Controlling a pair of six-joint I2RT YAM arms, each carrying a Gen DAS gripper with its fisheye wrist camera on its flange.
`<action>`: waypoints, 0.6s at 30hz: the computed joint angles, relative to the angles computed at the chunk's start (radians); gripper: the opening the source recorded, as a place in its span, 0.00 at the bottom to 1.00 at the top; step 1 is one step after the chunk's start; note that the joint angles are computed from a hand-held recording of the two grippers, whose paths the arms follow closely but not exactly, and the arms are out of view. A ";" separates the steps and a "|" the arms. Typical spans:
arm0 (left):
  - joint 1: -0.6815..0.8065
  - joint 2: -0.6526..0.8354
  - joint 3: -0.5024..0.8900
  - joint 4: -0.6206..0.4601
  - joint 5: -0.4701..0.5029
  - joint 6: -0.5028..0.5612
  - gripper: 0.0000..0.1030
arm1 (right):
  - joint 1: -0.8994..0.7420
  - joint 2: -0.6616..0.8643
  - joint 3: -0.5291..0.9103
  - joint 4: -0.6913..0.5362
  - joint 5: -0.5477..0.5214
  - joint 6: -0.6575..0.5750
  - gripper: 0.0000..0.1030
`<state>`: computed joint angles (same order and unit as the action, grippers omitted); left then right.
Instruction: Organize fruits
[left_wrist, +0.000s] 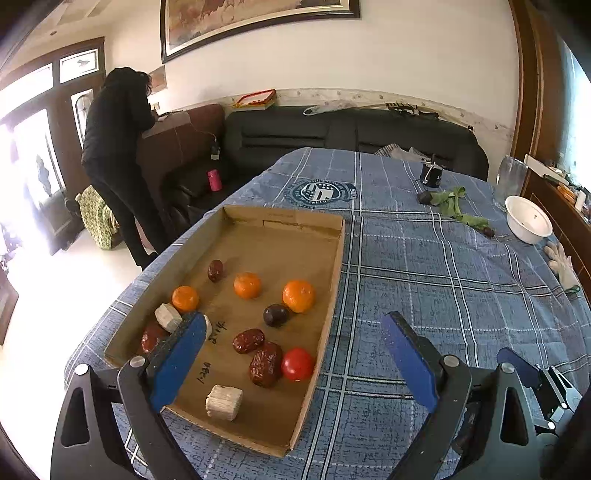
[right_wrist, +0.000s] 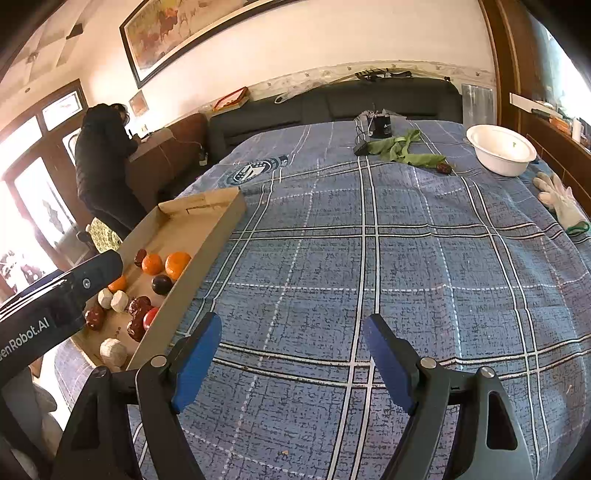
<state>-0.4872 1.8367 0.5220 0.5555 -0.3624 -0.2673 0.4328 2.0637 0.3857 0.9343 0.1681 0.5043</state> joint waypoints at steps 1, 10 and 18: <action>0.002 0.004 0.002 0.000 0.004 0.000 0.93 | 0.002 0.002 0.005 -0.006 0.003 0.000 0.82; 0.037 0.046 0.024 -0.003 0.045 -0.006 0.93 | 0.009 0.038 0.034 -0.034 0.010 0.006 0.82; 0.050 0.078 0.037 0.001 0.067 -0.005 0.93 | -0.001 0.064 0.061 -0.061 -0.009 0.016 0.82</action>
<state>-0.4370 1.9145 0.5590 0.5564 -0.2953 -0.2721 0.4315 2.1282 0.4463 0.8736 0.1589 0.5198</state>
